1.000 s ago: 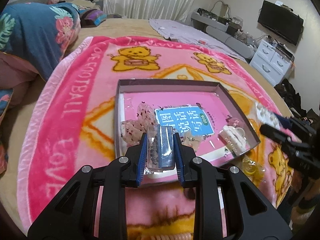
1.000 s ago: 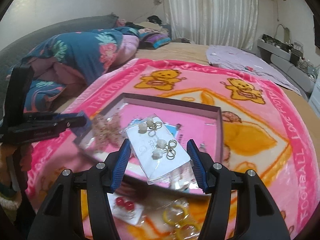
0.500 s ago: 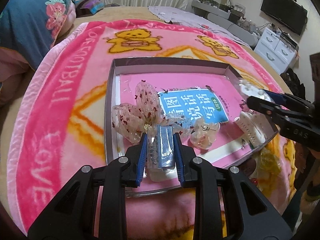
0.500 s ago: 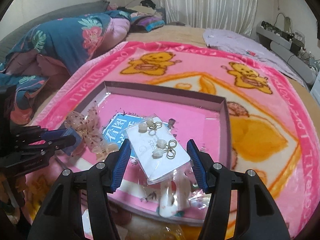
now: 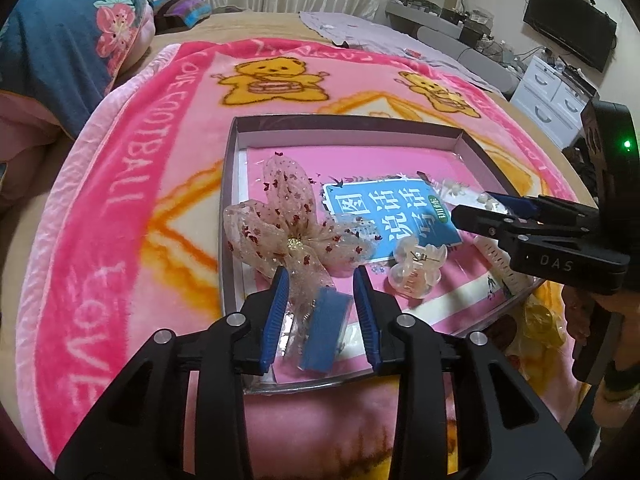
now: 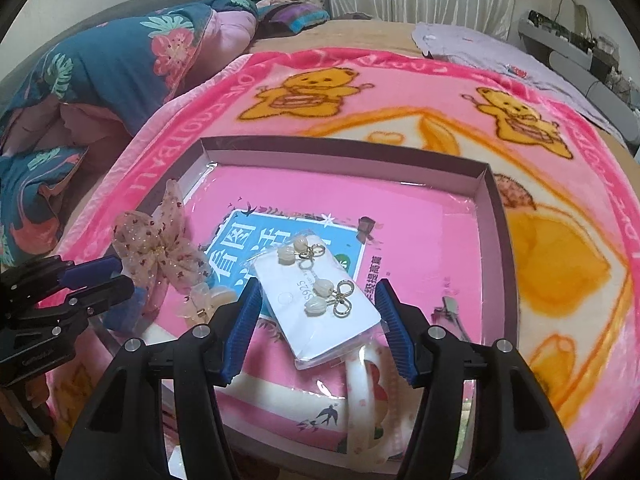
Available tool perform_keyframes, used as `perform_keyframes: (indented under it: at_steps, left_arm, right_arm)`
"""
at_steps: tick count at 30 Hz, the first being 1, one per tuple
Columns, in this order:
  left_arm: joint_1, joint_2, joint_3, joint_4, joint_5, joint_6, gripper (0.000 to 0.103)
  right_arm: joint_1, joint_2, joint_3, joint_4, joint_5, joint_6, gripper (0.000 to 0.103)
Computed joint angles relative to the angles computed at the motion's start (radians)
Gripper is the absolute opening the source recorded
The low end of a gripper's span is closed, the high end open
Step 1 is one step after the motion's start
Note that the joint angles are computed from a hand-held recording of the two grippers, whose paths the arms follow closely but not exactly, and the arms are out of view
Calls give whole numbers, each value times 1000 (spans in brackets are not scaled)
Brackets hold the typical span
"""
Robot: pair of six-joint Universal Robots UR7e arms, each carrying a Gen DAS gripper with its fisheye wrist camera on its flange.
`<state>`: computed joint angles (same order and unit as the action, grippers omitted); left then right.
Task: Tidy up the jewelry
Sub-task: 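Carry the blue box and earring card into the grey box and open both tools, then withdraw both open tools from the box toward the remaining jewelry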
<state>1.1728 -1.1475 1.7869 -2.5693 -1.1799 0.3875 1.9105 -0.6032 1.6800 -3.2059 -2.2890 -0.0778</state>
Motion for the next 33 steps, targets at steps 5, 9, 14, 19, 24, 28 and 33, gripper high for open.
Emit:
perform_keyframes:
  at_steps: [5, 9, 14, 19, 24, 28, 33]
  left_arm:
    - [0, -3, -1, -1, -2, -1, 26]
    - [-4, -16, 1, 1, -7, -5, 30]
    - [-15, -43, 9, -10, -18, -9, 43]
    - [-32, -85, 33, -38, -29, -14, 71]
    - [-52, -134, 73, -63, -36, -22, 93]
    - [-67, -174, 105, -74, -36, -25, 93]
    - [-84, -212, 139, -97, -16, -34, 93]
  right_arm:
    - [10, -26, 42, -49, 14, 9, 69]
    - [29, -60, 100, -127, 12, 17, 76]
    - [63, -91, 168, -237, -14, -3, 89]
    - [106, -108, 215, -323, -64, -42, 93]
    - [141, -124, 256, -384, -82, -46, 94]
    - [167, -131, 280, -413, -90, -47, 95]
    - [191, -135, 293, -442, -111, -47, 95]
